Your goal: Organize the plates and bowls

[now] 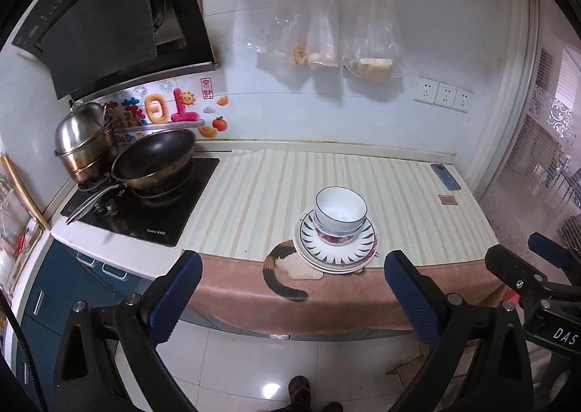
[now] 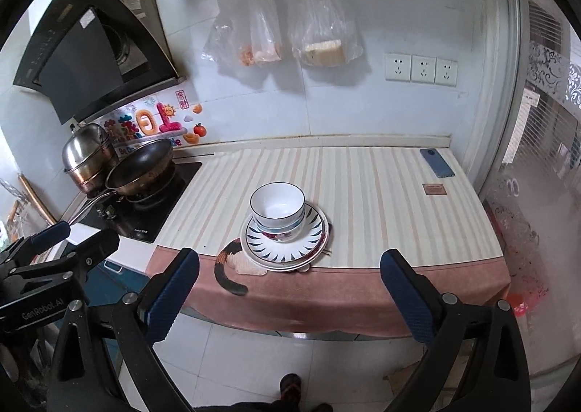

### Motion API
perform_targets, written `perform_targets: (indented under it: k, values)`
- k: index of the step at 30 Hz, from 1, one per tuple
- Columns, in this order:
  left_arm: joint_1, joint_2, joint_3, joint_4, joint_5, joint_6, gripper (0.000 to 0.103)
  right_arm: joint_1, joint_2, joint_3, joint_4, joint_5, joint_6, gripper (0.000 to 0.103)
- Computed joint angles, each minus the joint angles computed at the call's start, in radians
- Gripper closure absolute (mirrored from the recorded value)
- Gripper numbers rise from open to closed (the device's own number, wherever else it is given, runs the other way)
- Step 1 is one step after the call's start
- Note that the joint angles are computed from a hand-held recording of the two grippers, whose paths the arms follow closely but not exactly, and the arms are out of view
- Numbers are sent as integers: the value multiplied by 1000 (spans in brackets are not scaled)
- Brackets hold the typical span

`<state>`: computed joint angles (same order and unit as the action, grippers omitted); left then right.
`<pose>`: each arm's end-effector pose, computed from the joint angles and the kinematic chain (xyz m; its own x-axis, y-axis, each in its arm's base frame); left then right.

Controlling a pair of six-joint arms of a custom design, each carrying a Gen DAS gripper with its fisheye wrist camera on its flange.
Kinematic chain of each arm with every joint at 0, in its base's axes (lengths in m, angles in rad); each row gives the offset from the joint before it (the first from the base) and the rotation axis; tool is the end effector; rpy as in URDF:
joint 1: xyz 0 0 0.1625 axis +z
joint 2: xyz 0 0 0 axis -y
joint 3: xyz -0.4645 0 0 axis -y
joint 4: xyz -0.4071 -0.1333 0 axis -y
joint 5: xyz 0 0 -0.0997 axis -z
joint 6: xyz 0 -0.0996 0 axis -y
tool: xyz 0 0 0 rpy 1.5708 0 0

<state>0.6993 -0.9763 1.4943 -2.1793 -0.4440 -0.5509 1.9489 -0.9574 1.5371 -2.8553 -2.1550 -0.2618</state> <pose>-0.4050 -0.6324 0.3121 -0.6878 -0.1002 -0.7190 0.4720 0.6908 -0.5478 0.3452 -0.6567 0.3206 -0.8035 -0.1599 0.5735 -0.5064 0.6901 -0.5171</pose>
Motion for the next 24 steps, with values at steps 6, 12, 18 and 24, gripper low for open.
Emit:
perform_targets:
  k: [6, 12, 18, 24]
  values:
    - [-23, -31, 43, 62, 16, -87, 0, 12, -40, 54, -24, -5, -7, 1]
    - [-37, -50, 66, 90, 20, -132, 0, 18, -56, 79, -33, -8, -8, 1]
    - [-41, -60, 75, 85, 26, -132, 0, 22, -61, 93, -49, -13, -12, 1]
    - [-45, -66, 78, 97, 32, -142, 0, 21, -60, 93, -36, -8, 1, 1]
